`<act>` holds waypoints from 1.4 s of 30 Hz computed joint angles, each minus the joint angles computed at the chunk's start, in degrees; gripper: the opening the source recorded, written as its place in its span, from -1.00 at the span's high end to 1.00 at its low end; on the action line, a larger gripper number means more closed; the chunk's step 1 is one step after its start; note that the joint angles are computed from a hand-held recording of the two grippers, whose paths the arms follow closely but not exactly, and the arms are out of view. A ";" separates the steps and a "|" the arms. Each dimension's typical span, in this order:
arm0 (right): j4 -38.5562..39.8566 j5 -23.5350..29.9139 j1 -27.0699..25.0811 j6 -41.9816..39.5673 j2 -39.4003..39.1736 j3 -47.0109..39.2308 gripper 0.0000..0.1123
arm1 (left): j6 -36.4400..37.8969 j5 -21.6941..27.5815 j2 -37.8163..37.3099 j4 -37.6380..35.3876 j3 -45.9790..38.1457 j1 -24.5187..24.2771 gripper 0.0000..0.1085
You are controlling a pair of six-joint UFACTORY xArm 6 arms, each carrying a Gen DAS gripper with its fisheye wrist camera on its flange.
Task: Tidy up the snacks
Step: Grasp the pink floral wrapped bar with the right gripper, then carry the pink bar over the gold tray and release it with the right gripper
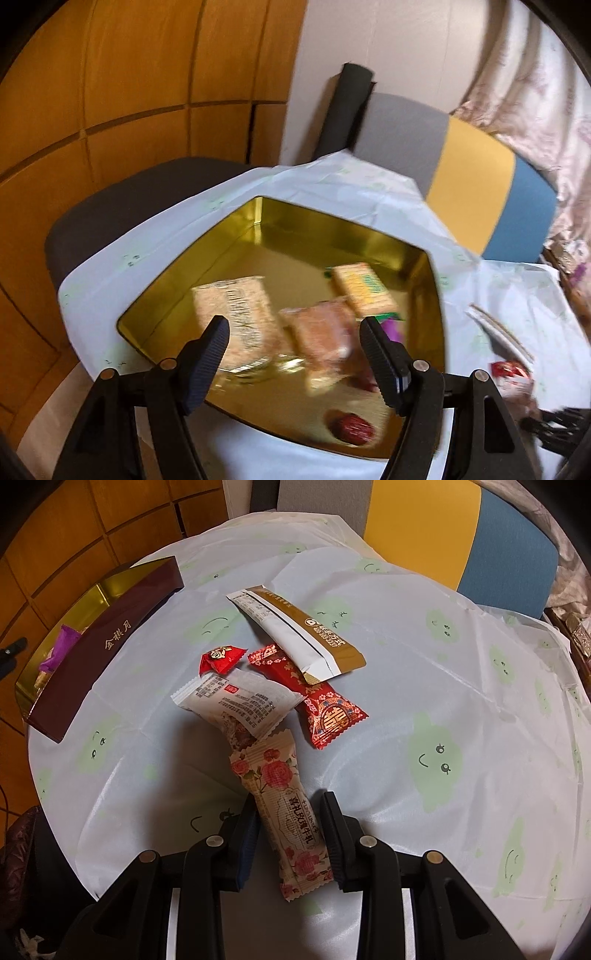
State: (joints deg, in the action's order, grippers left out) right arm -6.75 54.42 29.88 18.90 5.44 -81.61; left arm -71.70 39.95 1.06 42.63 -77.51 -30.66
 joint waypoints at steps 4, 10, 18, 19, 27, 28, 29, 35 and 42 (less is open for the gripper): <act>-0.47 -0.23 0.10 0.21 0.18 -0.04 0.41 | 2.45 -4.51 -0.25 -1.92 0.52 -1.25 -0.36; -0.72 -0.42 0.17 0.36 0.04 0.20 0.41 | 12.45 -13.89 1.43 -8.63 0.71 -3.93 -0.37; -1.85 -0.90 0.49 1.57 -0.10 0.55 0.41 | 36.07 -19.19 7.06 -26.50 -0.97 -9.27 -0.37; -1.87 -0.96 0.48 1.70 -0.32 0.78 0.42 | 37.39 -19.20 7.68 -26.58 -0.98 -9.94 -0.37; -1.96 -1.69 0.40 3.19 -0.99 1.63 0.43 | 40.15 -17.76 10.29 -25.86 -0.42 -11.70 -0.36; -2.26 -1.74 0.46 3.59 -1.00 1.66 0.44 | 39.97 -17.51 10.45 -25.84 -0.22 -11.58 -0.36; -2.45 -1.72 0.51 3.86 -1.07 1.70 0.44 | 38.81 -17.59 10.04 -24.99 0.69 -11.39 -0.36; -3.67 -2.47 0.82 6.40 -1.85 2.75 0.47 | 32.07 -18.08 9.75 -19.21 2.17 -10.32 -0.36; -4.56 -1.61 1.21 10.06 -2.68 2.87 0.61 | 30.46 -20.03 9.58 -17.28 3.30 -9.85 -0.37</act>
State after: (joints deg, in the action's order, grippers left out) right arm -11.31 52.81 31.09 28.97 2.76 -78.74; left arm -41.24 19.92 10.64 25.35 -74.20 -40.51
